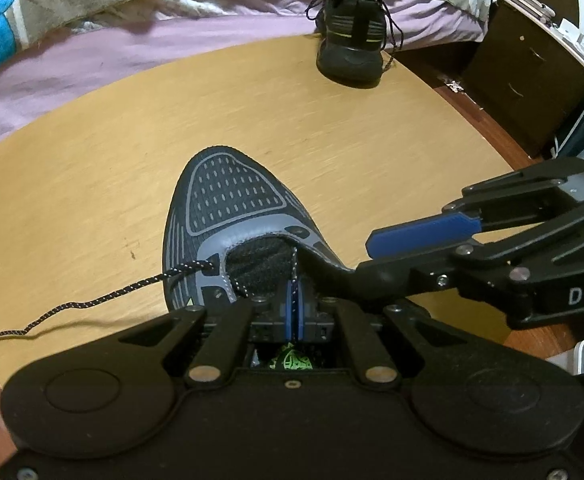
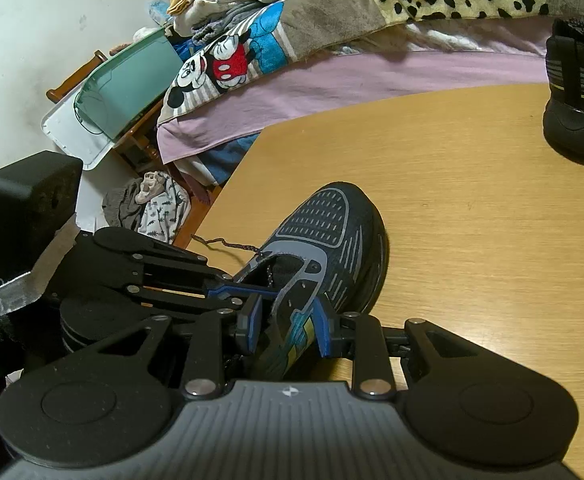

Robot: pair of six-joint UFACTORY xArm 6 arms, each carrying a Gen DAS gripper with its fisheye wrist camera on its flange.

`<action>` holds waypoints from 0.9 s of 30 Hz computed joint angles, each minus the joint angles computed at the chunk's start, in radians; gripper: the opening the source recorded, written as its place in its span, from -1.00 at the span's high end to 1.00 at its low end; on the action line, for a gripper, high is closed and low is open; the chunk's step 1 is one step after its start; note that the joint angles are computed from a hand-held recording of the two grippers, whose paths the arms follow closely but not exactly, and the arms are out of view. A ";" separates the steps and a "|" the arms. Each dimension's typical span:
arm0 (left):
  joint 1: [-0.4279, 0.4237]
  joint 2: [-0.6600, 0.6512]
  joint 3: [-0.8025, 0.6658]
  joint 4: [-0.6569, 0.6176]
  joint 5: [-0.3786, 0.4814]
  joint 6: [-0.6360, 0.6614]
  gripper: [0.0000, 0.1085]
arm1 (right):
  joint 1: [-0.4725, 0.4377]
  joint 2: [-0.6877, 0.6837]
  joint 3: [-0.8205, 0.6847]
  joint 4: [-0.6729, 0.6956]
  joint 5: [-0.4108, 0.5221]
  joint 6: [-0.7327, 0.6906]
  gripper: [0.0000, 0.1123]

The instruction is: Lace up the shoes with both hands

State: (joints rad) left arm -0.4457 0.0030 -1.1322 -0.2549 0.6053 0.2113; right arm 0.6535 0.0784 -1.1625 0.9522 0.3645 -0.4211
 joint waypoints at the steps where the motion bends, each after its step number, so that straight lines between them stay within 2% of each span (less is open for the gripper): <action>1: -0.001 0.001 -0.001 0.002 -0.002 -0.002 0.98 | 0.000 0.001 -0.001 0.000 0.000 0.000 0.49; 6: -0.005 0.003 0.004 0.006 -0.018 0.007 0.98 | -0.001 0.001 -0.002 0.007 0.004 -0.004 0.49; 27: -0.024 -0.016 0.087 -0.007 -0.174 0.053 0.98 | -0.010 0.002 -0.004 0.035 0.021 -0.026 0.48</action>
